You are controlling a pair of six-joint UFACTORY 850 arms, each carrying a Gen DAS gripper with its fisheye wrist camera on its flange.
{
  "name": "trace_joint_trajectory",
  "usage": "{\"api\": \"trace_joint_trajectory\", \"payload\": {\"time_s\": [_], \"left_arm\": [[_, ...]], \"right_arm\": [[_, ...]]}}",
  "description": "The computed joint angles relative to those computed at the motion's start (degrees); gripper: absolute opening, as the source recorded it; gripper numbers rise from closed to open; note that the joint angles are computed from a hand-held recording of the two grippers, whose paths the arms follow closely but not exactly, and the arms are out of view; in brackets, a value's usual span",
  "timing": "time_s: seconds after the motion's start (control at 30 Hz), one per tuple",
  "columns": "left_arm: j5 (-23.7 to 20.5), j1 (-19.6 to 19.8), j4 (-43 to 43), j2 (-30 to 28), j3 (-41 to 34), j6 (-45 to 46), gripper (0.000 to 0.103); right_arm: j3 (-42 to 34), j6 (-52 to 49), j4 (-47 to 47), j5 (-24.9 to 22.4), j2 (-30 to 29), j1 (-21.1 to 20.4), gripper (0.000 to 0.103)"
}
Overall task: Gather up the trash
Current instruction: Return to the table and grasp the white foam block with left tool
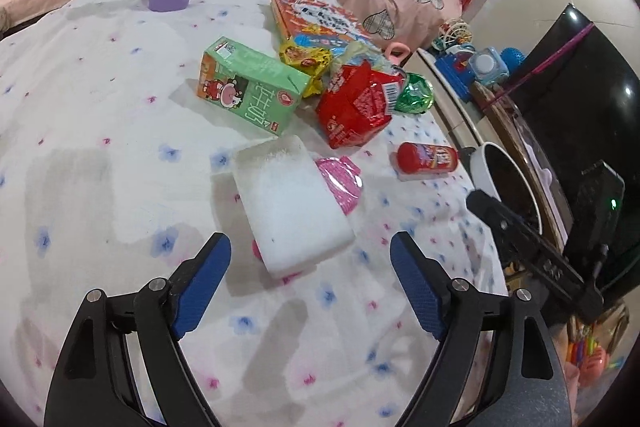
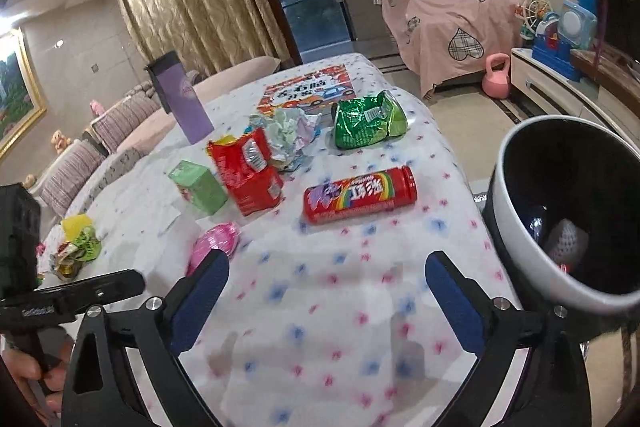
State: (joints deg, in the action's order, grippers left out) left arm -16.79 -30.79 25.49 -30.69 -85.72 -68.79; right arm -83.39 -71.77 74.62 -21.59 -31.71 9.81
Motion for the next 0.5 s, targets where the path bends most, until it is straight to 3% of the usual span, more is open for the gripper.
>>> {"api": "trace_joint_trajectory", "payload": {"time_s": [0.17,0.4,0.47,0.5], "left_arm": [[-1.2,1.2,-8.6,-2.2,-2.5,7.8,0.084],[-1.0,1.6,-10.0,-3.8,-3.7,9.9,0.084],[-0.5,1.6,-8.6,-3.8,-3.6,9.2,0.079],[-0.4,1.5,-8.1,-3.8,-3.6,8.9,0.066]], "right_arm": [[-8.5,14.3,-15.9,-1.5,-5.9,0.5,0.1],[-18.6,27.0,-31.1,-5.6,-12.9,1.3,0.1],[-20.6,29.0,-33.1,-6.8,-14.3,1.3,0.1],[-20.8,28.6,-32.8,-6.7,-14.4,1.3,0.099]]}}
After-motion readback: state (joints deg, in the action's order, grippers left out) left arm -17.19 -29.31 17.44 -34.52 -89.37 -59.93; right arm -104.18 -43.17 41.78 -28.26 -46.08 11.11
